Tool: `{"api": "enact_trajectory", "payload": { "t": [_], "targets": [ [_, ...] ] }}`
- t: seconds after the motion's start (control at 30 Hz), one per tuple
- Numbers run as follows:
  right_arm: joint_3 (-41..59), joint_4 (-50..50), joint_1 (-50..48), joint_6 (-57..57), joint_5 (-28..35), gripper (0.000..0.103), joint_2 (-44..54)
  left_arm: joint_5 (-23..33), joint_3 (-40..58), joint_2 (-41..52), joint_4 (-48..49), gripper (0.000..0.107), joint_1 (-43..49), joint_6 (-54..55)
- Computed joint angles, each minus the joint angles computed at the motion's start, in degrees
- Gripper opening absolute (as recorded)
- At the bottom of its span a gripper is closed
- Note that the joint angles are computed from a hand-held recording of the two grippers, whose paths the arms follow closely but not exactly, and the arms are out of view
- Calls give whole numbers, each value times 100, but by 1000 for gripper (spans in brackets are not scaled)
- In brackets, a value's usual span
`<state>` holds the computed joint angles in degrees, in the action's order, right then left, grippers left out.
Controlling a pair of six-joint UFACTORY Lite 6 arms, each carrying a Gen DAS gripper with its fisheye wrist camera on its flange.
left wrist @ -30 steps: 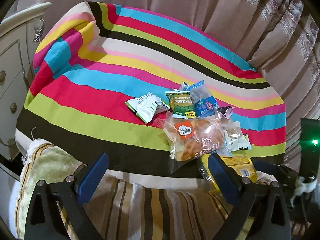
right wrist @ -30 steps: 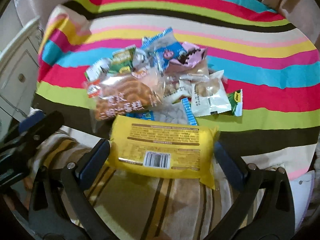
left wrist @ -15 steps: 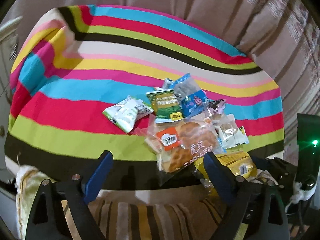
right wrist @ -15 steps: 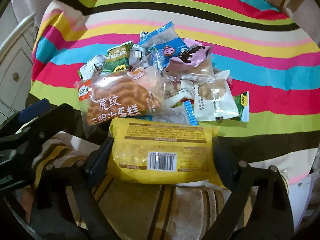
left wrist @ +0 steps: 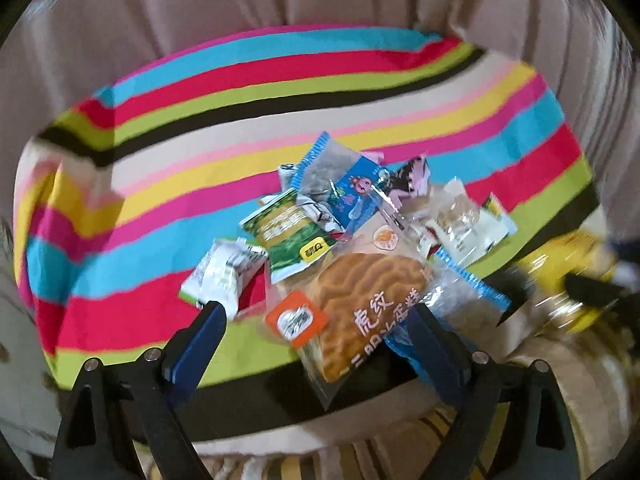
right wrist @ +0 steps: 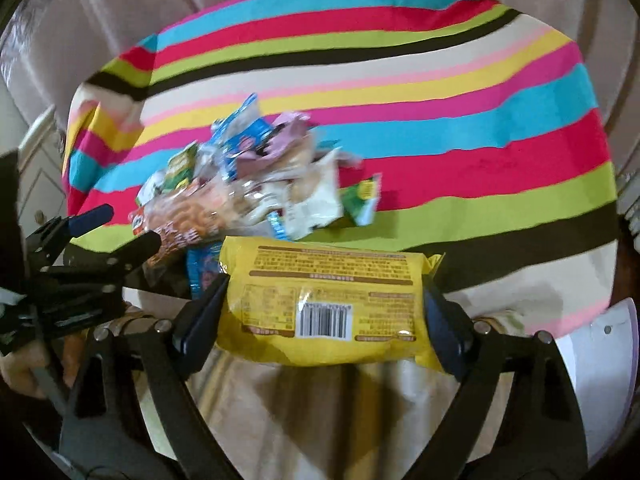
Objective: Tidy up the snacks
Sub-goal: 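Carry both packs to the white box and open both grippers to drop them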
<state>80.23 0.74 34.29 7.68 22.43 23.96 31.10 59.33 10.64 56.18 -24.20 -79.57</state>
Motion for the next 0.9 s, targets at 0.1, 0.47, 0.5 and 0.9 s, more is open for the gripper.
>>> {"api": "enact_trajectory", "payload": {
  "t": [0.1, 0.47, 0.5, 0.9],
  "targets": [
    [-405, 203, -369, -280, -83, 91, -441, 182, 470, 476, -132, 92, -3, 565],
    [-1713, 798, -2173, -1350, -73, 91, -1570, 240, 1197, 1192, -586, 57, -87, 1570],
    [-1792, 878, -2337, -1476, -79, 91, -1604, 227, 1173, 1162, -597, 56, -86, 1557],
    [-2482, 2037, -3686, -3031, -182, 91, -1866, 585, 377, -26, 314, 50, -713, -360]
  ]
}}
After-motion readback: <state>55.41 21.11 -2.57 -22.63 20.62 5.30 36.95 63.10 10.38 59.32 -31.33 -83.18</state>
